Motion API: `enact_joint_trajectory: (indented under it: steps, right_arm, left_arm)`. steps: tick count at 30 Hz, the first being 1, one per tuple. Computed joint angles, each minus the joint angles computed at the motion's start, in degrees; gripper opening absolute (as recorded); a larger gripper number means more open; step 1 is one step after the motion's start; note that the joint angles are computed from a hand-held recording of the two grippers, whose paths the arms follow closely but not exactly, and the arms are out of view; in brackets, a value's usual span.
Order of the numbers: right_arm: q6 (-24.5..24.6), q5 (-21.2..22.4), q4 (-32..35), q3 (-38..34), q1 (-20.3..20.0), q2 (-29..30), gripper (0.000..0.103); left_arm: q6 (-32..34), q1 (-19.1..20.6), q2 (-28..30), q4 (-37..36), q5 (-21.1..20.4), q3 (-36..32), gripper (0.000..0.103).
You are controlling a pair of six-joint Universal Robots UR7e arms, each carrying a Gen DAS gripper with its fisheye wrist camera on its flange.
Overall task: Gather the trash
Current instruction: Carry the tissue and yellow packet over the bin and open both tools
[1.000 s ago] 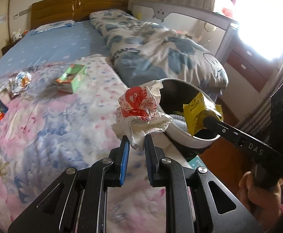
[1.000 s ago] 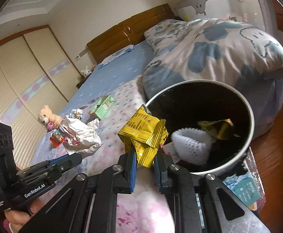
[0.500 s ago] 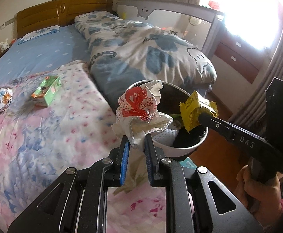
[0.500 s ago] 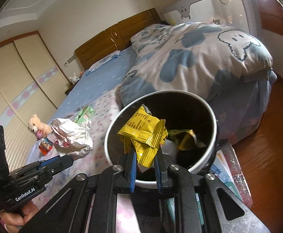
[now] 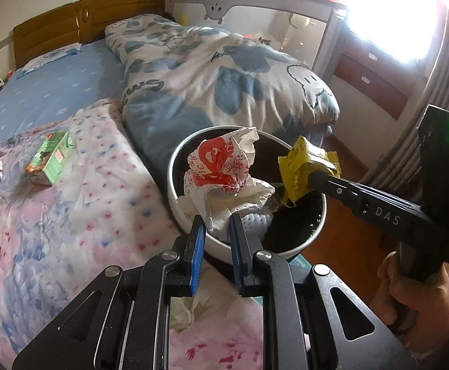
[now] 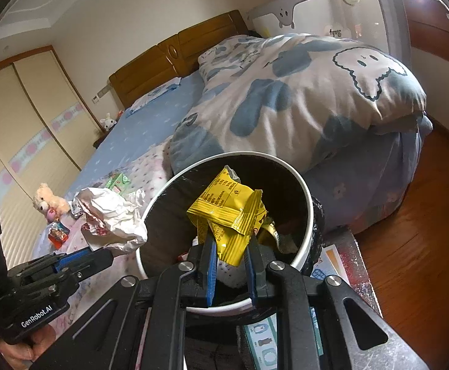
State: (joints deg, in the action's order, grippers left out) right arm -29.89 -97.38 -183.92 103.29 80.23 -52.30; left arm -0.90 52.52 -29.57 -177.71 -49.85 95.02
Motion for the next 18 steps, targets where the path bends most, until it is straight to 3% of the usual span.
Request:
enact_joint_trajectory:
  steps: [18]
  right_arm:
    - [0.1, -0.9, 5.9, -5.2, -0.2, 1.7, 0.016]
  left_arm:
    - [-0.1, 1.0, 2.5, 5.2, -0.6, -5.4, 0.015]
